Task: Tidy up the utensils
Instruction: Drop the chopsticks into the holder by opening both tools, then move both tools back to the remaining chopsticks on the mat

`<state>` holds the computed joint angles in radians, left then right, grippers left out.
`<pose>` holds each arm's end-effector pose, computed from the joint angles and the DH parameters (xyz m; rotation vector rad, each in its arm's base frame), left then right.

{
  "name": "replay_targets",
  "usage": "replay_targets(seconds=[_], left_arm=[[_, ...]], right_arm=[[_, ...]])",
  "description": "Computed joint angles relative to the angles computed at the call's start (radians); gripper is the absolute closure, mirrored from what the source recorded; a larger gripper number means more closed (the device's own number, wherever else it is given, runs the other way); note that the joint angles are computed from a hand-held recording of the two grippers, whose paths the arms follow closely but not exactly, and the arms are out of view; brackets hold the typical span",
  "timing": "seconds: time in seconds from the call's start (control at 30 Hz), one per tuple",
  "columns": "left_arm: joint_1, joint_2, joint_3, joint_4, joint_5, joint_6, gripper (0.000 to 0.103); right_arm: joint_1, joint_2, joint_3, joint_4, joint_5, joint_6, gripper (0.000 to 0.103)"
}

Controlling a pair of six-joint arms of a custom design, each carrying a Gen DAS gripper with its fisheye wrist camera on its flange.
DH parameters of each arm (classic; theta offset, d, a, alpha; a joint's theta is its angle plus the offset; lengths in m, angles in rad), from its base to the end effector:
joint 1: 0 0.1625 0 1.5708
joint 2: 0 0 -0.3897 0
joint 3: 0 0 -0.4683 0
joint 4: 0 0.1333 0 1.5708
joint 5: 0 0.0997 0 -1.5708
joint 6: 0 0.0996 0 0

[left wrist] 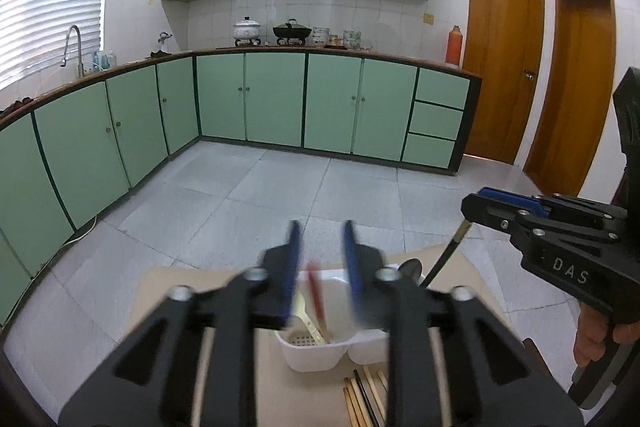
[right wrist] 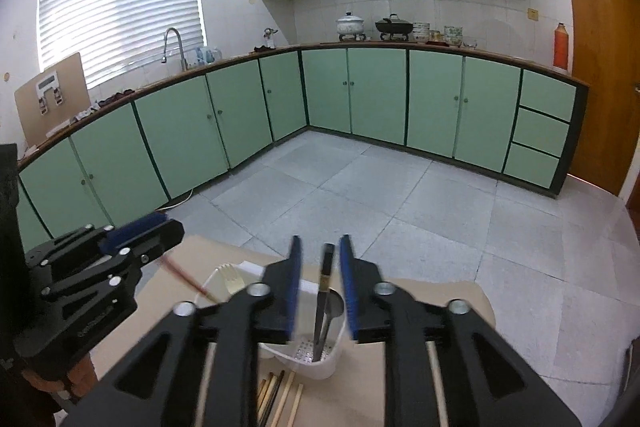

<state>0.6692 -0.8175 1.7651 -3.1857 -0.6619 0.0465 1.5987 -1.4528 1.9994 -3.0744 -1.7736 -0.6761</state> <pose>-0.3831 -0.5732 0.0801 0.7049 2.2290 -1.1939 0.1295 -0.5797 0.3314 0.7169 -2.3236 1.1153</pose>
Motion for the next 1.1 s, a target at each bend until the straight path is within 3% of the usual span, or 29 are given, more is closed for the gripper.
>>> replay_targets(seconds=[0.27,0.4,0.57,0.73,1.1], left_arm=[[-0.056,-0.03,0.078,-0.157,0.068,0.058,0.038],[-0.098,-0.053,0.157,-0.238,0.116,0.051,0.033],[-0.141,-0.075,0.252,-0.262,0.157,-0.001,0.029],[-0.181,-0.126,0.375,-0.181,0.181,-0.166,0.023],[-0.221,-0.235,0.563,0.198,0.141,-0.584,0.019]], right_arm=[[-0.016,-0.088,0.109,-0.151,0.015,-0.033,0.039],[-0.042,-0.153,0.191,-0.204,0.042,-0.025,0.027],[-0.078,-0.226,0.311,-0.282,0.065,-0.041,0.019],[-0.125,-0.28,0.424,-0.36,0.086,-0.043,0.011],[-0.258,-0.365,0.612,-0.366,0.09,-0.1,0.009]])
